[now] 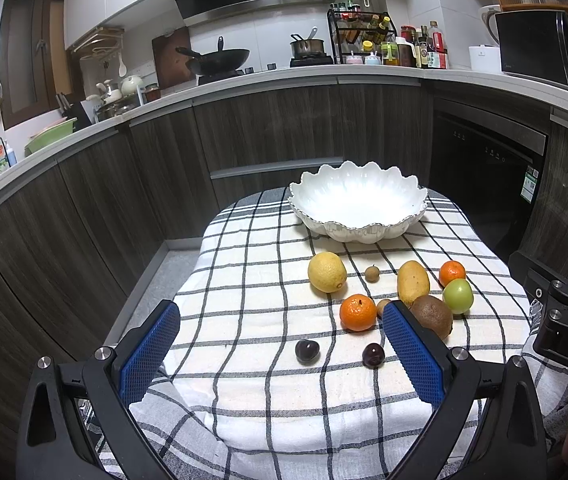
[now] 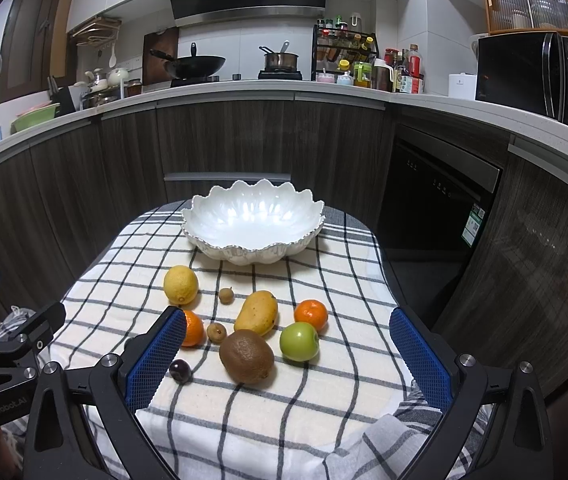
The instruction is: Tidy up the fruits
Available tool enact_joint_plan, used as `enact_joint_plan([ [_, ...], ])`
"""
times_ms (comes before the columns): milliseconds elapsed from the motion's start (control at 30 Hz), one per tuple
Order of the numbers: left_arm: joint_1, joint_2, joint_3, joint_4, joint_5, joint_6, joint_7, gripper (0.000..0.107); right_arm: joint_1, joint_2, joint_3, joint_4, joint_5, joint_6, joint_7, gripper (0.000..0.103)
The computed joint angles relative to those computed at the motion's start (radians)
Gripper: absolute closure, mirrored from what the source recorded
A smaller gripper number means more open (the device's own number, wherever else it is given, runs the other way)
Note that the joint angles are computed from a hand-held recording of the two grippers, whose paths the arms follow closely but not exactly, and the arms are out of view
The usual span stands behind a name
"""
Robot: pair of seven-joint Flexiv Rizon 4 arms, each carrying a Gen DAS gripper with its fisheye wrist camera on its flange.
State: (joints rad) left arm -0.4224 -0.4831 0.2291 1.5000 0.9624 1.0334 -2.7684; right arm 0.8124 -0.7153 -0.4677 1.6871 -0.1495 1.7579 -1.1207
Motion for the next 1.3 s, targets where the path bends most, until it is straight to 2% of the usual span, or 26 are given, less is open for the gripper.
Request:
enact_joint_plan([
  [1300,-0.013,-0.006,-0.004,-0.012,0.009,-0.015,-0.016,0.004,0.003,0.007,-0.001,0.005,0.009,0.005,-0.009,0.0],
])
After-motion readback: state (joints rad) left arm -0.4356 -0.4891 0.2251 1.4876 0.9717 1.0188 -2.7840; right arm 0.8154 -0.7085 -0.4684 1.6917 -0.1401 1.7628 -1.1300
